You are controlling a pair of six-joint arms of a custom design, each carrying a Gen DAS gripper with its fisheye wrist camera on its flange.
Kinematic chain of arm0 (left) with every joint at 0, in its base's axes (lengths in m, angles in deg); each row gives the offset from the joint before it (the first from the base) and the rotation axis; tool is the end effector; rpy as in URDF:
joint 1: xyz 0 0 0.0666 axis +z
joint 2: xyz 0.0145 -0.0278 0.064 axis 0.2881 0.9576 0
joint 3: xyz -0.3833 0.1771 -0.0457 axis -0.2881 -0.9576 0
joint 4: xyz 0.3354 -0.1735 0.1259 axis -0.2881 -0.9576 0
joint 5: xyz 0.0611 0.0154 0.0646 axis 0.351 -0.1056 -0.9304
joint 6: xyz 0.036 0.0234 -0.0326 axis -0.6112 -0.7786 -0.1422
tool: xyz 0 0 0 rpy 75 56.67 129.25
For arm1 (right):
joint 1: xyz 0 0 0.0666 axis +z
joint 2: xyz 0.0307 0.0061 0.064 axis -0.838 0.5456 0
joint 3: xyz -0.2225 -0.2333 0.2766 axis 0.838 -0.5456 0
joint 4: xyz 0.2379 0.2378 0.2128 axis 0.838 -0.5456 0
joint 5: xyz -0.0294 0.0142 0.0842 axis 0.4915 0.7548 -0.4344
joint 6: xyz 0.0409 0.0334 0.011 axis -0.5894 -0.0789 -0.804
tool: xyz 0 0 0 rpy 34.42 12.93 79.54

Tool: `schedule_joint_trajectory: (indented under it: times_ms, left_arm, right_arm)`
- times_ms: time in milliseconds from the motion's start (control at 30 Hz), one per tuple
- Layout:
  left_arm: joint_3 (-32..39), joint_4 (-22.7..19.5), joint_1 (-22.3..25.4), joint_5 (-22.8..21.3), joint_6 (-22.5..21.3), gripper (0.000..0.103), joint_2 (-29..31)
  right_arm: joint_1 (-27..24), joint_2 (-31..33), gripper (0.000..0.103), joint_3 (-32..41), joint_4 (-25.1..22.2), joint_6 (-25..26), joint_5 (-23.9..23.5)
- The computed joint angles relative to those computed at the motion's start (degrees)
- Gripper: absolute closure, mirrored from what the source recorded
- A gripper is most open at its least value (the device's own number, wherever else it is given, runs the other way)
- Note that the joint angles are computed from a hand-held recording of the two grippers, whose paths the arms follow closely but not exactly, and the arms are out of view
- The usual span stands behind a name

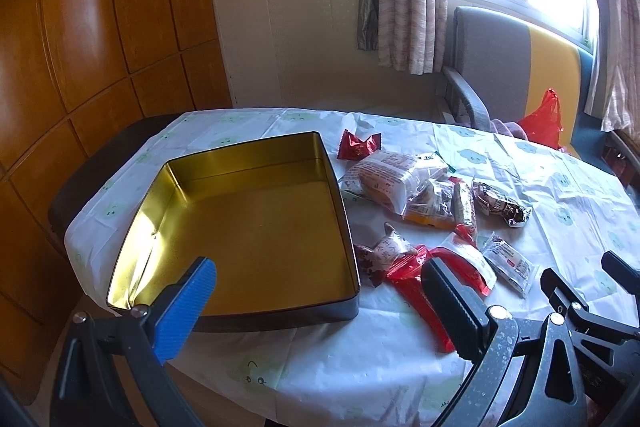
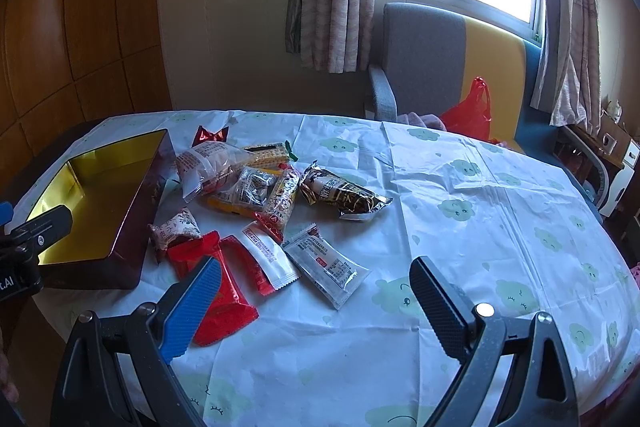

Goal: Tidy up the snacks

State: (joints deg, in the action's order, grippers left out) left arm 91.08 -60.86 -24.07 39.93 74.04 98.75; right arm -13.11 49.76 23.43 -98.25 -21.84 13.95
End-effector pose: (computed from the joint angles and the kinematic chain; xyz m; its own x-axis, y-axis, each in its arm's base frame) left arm 0.3863 -0.3128 0.5485 -0.6420 0.1208 -0.7571 0.1162 0.9914 0.0597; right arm 0.3536 0.3066 0.5081 -0.6421 0.1473 -0.7523 0.2559 0.9663 -0.0292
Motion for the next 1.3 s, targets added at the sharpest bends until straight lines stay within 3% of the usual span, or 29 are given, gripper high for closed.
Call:
schedule_joint_trajectory:
  times_ms: [267, 400, 467, 567, 667, 800, 933, 1067, 1200, 1300]
  left_arm:
    - [0.19, -0.08, -0.48, 1.52, -0.83, 0.000, 0.47]
    - [0.15, -0.03, -0.25, 4.89, -0.85, 0.000, 0.67]
    - [-0.35, 0.91, 0.57, 10.49, -0.74, 0.000, 0.46]
    - [-0.95, 1.36, 2.69, 23.30, 0.27, 0.000, 0.69]
    - [-1.92, 0.40, 3.19, 29.97, -1.42, 0.000, 1.15]
    - [-1.68, -2.39, 3.19, 35.73, -1.28, 0.000, 3.43]
    - [2.71, -5.18, 1.71, 32.56, 0.42, 0.001, 7.46]
    - [9.67, -11.00, 1.53, 30.44, 5.44, 0.023, 13.55]
    - [13.54, -13.65, 1.59, 29.23, 9.66, 0.027, 18.24]
    - [15.72, -13.77, 0.71, 25.52, 9.72, 0.026, 19.93]
  right_arm:
    - [-0.80, -0.63, 0.006, -0.99, -0.43, -1.06, -0.59]
    - [-1.25, -0.91, 0.006, -1.54, -0.55, -1.41, -1.11]
    - [-1.63, -1.24, 0.006, -2.15, -0.30, -1.13, -1.66]
    - [-2.50, -1.77, 0.006, -3.48, -0.83, -1.18, -3.32]
    - [-3.67, -2.82, 0.006, -5.74, -1.21, -1.80, -6.30]
    - [-4.69, -4.34, 0.007, -8.74, -1.58, -2.53, -7.71]
    - [-6.10, -5.66, 0.010, -11.21, -1.10, -2.64, -9.63]
    - [-7.05, -6.68, 0.010, -12.97, 0.18, -2.46, -11.28]
    - [-7.87, -7.12, 0.010, -14.09, 1.79, -1.59, -12.58]
    - [-8.39, -7.33, 0.010, -14.62, 2.61, -0.68, -13.04]
